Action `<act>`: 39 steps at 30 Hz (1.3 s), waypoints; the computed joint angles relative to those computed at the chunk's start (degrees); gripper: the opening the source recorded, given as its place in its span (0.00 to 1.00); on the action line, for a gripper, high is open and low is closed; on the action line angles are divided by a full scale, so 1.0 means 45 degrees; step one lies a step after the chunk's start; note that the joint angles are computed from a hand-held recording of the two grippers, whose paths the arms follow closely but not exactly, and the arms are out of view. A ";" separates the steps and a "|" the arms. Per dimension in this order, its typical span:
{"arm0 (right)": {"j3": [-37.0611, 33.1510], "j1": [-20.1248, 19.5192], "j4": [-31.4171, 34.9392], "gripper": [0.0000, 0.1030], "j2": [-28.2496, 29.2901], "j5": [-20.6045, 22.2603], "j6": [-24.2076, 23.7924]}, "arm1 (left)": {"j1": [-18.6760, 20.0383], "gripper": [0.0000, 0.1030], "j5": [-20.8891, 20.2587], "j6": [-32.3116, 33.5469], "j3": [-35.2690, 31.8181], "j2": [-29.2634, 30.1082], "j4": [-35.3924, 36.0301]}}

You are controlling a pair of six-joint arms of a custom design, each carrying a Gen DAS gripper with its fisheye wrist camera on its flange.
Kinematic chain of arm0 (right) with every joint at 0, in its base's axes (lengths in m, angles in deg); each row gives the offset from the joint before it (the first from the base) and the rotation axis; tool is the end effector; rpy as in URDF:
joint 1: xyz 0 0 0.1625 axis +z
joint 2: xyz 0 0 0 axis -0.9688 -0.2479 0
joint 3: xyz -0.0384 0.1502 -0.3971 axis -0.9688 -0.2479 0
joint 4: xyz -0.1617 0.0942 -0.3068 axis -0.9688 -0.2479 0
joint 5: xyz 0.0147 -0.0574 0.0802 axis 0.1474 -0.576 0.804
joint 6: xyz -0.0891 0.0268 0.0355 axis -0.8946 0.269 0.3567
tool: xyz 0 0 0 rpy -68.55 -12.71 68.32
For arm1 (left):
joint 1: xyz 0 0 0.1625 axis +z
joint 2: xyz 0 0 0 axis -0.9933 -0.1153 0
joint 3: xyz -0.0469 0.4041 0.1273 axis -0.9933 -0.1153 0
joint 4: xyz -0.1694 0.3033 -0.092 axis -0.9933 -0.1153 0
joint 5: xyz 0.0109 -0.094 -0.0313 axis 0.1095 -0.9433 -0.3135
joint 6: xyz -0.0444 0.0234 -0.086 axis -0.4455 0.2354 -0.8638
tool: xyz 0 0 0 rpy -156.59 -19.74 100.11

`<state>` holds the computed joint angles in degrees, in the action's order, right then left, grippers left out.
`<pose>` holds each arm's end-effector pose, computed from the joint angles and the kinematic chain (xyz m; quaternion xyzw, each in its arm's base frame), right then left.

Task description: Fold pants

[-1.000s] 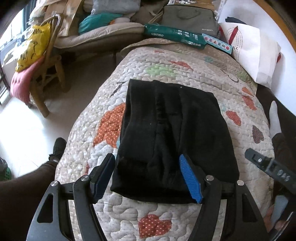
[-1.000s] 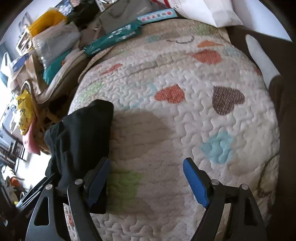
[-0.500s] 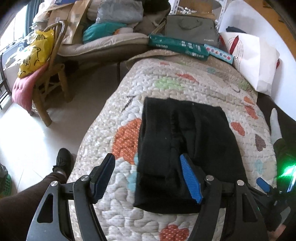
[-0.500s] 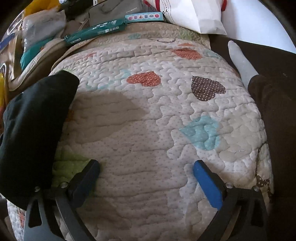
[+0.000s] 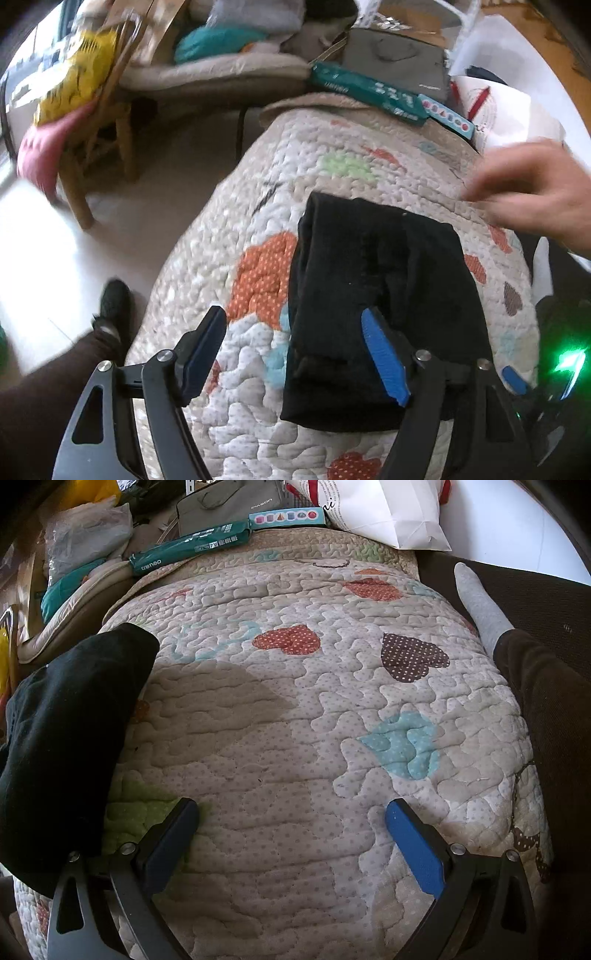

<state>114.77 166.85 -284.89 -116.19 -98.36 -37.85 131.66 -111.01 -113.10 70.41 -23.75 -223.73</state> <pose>0.0740 -0.5416 0.2104 -0.0096 -0.8443 0.3456 0.4095 -0.2406 -0.5750 0.1042 0.0698 0.9162 -0.3130 0.2405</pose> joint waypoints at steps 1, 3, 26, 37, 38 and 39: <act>0.0007 0.0002 -0.0007 1.00 -0.0003 -0.0008 -0.0006 | 0.0055 0.73 -0.0098 -0.0095 -0.0042 -0.0018 0.0122; 0.0001 -0.0003 0.0003 1.00 -0.0004 0.0005 0.0005 | 0.0082 0.74 -0.0129 -0.0076 -0.0162 0.0009 0.0347; 0.0024 -0.0005 -0.0069 1.00 0.0016 0.0010 -0.0046 | 0.0406 0.74 -0.1023 -0.0590 -0.0255 -0.0243 0.0931; 0.0011 -0.0012 -0.0098 1.00 0.0043 0.0013 -0.0067 | 0.0311 0.74 0.0151 -0.0223 -0.0120 -0.0477 0.0194; 0.0000 -0.0012 -0.0084 1.00 0.0044 0.0017 -0.0062 | 0.0326 0.74 0.0140 -0.0295 -0.0171 -0.0471 0.0319; 0.0000 -0.0012 -0.0084 1.00 0.0044 0.0017 -0.0062 | 0.0340 0.74 0.0095 -0.0301 -0.0193 -0.0462 0.0384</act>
<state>114.77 166.80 -285.27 -115.99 -98.29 -38.13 133.19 -110.59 -114.45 69.55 -25.83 -222.00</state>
